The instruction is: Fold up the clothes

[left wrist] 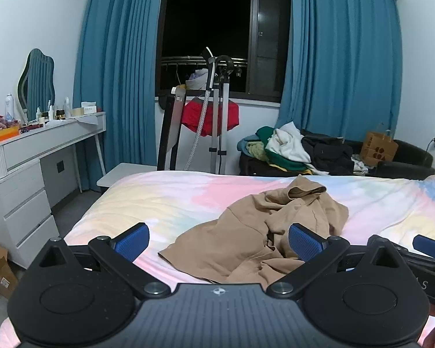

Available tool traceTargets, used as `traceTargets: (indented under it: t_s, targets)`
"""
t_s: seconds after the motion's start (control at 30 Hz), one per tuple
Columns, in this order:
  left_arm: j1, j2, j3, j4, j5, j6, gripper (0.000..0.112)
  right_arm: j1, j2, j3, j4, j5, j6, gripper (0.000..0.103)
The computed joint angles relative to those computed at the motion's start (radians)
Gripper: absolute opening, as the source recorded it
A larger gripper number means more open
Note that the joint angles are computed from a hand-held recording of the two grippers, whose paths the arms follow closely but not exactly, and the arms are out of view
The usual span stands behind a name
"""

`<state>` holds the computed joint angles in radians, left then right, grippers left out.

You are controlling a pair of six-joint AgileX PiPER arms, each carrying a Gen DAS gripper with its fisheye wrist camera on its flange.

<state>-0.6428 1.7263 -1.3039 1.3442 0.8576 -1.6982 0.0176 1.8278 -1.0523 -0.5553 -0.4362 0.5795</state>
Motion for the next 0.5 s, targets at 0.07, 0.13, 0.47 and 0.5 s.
traceTargets:
  t_s: [0.07,0.13,0.47,0.5]
  targets:
    - [-0.002,0.004,-0.002,0.002,0.017,0.013,0.103,-0.004,-0.001,0.001,-0.007,-0.008,0.005,0.083]
    - [-0.008,0.028,-0.039,-0.030,0.027,0.063,0.103,-0.008,0.000,0.001,-0.010,-0.020,0.001,0.083]
    - [0.012,0.012,0.009,0.020,-0.020,-0.015,0.103,0.010,0.007,-0.012,-0.022,0.002,0.007,0.083]
    - [0.011,0.008,0.015,0.023,-0.021,-0.019,0.103,0.010,0.006,-0.006,-0.012,-0.005,-0.004,0.083]
